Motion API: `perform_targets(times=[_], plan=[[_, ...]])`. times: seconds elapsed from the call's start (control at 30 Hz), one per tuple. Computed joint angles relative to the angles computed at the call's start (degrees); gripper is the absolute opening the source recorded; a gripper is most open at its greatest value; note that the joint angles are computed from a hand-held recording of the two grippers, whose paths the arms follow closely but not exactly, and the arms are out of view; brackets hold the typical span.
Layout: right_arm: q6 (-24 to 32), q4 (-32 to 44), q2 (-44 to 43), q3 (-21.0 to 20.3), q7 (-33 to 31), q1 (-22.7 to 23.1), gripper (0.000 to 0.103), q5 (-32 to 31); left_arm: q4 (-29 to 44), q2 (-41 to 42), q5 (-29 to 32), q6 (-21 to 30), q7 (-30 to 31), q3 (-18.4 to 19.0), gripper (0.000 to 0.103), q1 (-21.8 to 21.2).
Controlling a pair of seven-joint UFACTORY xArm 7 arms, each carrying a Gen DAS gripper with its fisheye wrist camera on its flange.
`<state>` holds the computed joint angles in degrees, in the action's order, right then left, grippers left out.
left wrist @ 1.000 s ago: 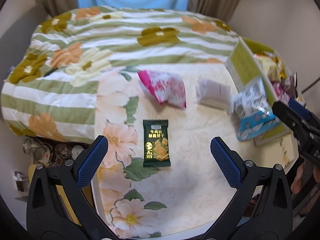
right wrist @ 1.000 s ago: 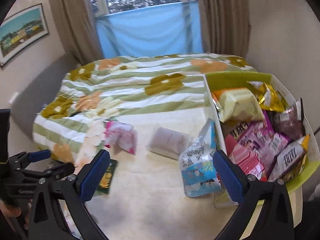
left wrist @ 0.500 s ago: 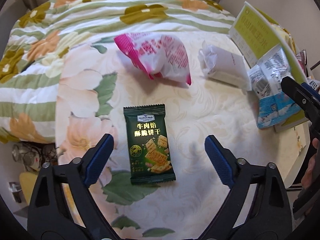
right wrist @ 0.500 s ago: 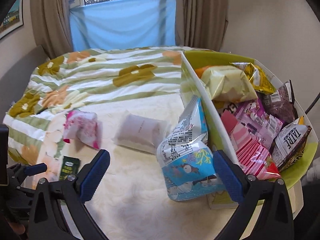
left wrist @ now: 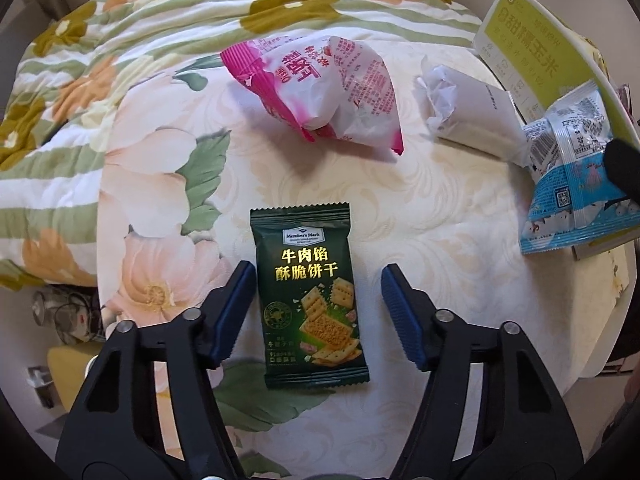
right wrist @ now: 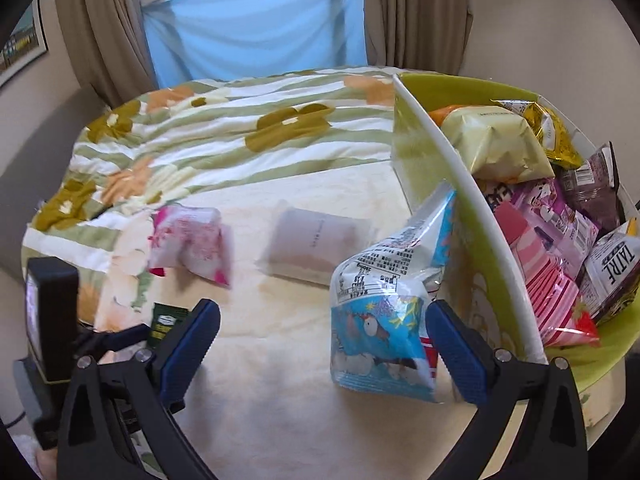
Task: Organize snacks
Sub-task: 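Grasp the dark green cracker pack with the left tool while the right tool grasps the blue-white bag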
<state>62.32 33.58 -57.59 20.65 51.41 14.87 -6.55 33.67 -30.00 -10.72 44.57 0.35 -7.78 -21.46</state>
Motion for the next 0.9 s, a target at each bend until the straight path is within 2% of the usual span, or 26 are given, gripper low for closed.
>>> perform_targets(times=[0.13,0.27,0.47,0.67,0.8,0.83,0.87,0.9], plan=[[-1.2,-1.3,-2.4,0.6,2.7,0.0,0.103,0.9,-0.8,-1.1,2.3,-0.1,0.1,-0.9,0.051,0.4],[0.7,-1.7,-4.7,2.4,6.3,-1.0,0.103,0.6,-1.2,-1.9,3.0,0.2,0.7,-0.5,0.044,0.3],[3.3,-2.0,-5.9,2.9,8.9,-1.4,0.102,-0.3,-1.4,-2.1,2.0,0.1,2.4,0.5,0.042,-0.1],[1.7,-3.7,-4.4,1.8,9.4,-1.5,0.099,-0.6,-0.4,-0.3,0.9,-1.2,3.5,0.4,0.042,-0.5],[2.4,-3.4,-2.6,2.9,11.2,-2.1,0.099,-1.5,0.4,0.4,0.0,-0.8,4.2,0.6,0.042,-0.8],[1.8,-3.7,-2.3,2.7,11.5,-1.7,0.097,-1.5,0.5,0.5,-0.4,-0.6,4.5,0.8,0.042,-0.9],[1.9,-3.4,-1.6,2.8,11.6,-1.6,0.087,-1.6,0.6,0.5,-0.8,-0.3,4.7,1.0,0.042,-0.9],[2.4,-3.2,-1.2,3.1,11.8,-1.5,0.085,-1.8,0.5,0.4,-0.9,-0.2,4.9,1.0,0.042,-0.8]])
